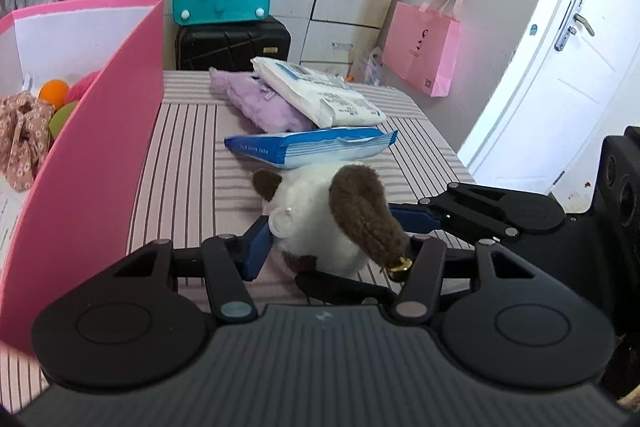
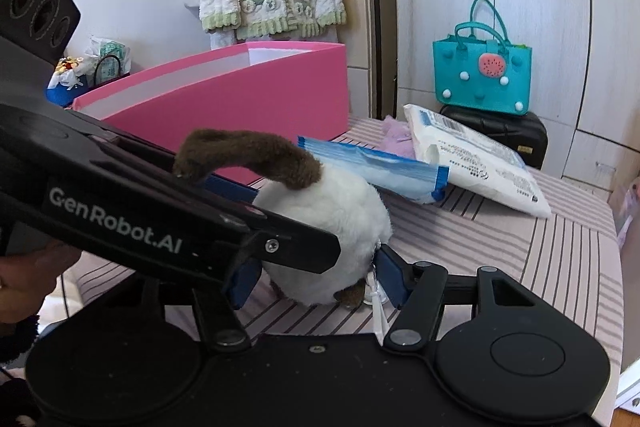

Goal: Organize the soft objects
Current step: 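Grasp the white-and-brown cat plush with the left tool, then lift the cat plush with the left tool and carry it into the pink box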

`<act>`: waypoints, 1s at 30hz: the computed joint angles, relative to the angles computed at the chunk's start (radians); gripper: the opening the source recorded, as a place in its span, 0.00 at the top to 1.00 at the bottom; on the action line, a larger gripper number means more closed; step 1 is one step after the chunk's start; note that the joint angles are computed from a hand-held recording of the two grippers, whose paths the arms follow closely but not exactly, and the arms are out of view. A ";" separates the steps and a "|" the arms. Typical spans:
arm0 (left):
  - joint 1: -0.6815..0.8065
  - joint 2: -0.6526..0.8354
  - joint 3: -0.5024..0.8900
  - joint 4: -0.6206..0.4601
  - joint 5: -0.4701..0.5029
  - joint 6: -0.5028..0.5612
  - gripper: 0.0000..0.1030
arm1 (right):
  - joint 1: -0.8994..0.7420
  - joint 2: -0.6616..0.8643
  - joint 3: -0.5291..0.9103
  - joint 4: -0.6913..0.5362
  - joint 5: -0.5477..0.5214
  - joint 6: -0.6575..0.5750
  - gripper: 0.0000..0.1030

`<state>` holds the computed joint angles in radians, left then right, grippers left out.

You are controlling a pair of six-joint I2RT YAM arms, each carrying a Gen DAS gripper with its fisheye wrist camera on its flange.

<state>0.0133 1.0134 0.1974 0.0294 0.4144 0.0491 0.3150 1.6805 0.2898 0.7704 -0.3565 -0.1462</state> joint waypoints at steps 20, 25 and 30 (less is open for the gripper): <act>0.186 -0.182 0.095 -0.534 0.188 0.223 0.47 | 0.029 -0.374 -0.081 -0.395 -0.036 0.064 0.35; 0.260 -0.184 0.144 -0.679 0.230 0.327 0.47 | 0.038 -0.449 -0.055 -0.531 -0.054 0.079 0.35; 0.325 -0.187 0.193 -0.811 0.248 0.438 0.47 | 0.069 -0.522 -0.024 -0.657 -0.049 0.081 0.35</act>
<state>0.3381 0.8269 0.3905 -0.7813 0.6620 0.4866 0.3844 1.1587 0.2660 0.1134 -0.4052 -0.0653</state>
